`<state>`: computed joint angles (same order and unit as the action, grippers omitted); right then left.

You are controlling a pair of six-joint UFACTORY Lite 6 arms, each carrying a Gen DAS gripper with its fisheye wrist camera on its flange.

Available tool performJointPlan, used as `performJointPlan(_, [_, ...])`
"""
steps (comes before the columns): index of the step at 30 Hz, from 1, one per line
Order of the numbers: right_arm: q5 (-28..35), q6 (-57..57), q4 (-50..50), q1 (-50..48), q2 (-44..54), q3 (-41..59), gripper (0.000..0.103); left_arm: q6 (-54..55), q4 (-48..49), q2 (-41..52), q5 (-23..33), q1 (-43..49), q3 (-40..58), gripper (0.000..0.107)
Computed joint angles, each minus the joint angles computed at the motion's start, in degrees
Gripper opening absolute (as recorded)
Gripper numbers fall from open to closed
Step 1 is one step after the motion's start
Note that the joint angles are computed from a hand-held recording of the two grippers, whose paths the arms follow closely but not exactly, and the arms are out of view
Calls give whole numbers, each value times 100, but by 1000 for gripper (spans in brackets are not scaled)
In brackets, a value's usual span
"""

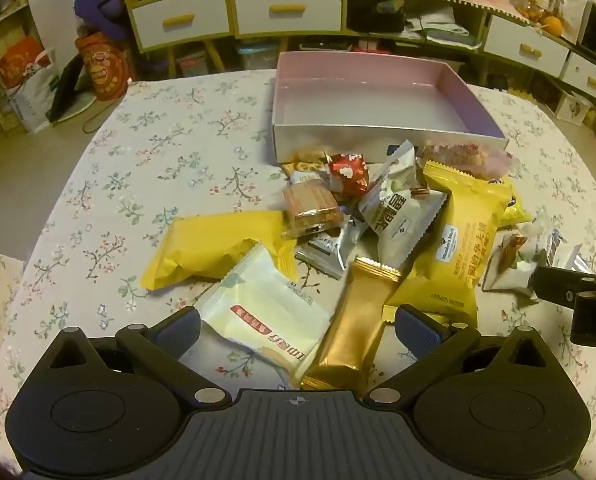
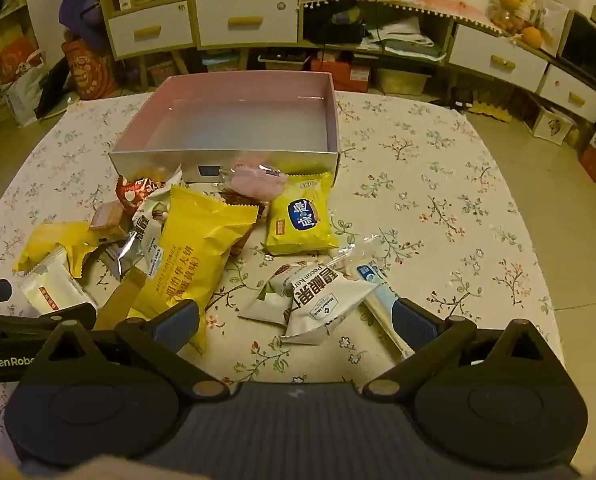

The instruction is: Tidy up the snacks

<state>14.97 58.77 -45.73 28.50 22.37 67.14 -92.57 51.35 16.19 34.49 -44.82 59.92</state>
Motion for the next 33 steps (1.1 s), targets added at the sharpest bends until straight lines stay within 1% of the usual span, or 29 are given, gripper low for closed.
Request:
performJointPlan(5, [-9,-182,227,-33,25,19,103,-22,12,1,4,-9,-9,103])
performJointPlan(9, [-14,-117,167,-39,56,31,103,-41,46,-22,-3,-17,-49,103])
performJointPlan(10, [-18,-56,110,-36,76,37,103,-44,52,-28,0,-18,-58,103])
performJointPlan(11, [55,245,-86,97,142,97,103,-44,55,-33,-3,-16,-66,103])
performJointPlan(12, [-82,316,-267,-10,149,53,103,-35,49,-28,1,-17,-59,103])
performJointPlan(15, [-115,478,-433,-5,123,0,103,-15,36,-18,23,-26,-38,103])
performJointPlan(16, [-112,412,-357,-8,114,9,103,-16,38,-23,23,-27,-42,103])
performJointPlan(19, [-45,-204,299,-21,113,60,103,-16,33,-15,27,-26,-34,103])
performJointPlan(24, [-48,-214,301,-16,107,52,103,-21,39,-13,24,-29,-34,103])
performJointPlan(27, [40,-586,661,-23,131,101,103,-19,32,-9,28,-29,-29,103])
performJointPlan(33, [44,-439,535,-2,136,85,103,-22,36,-6,27,-31,-28,103])
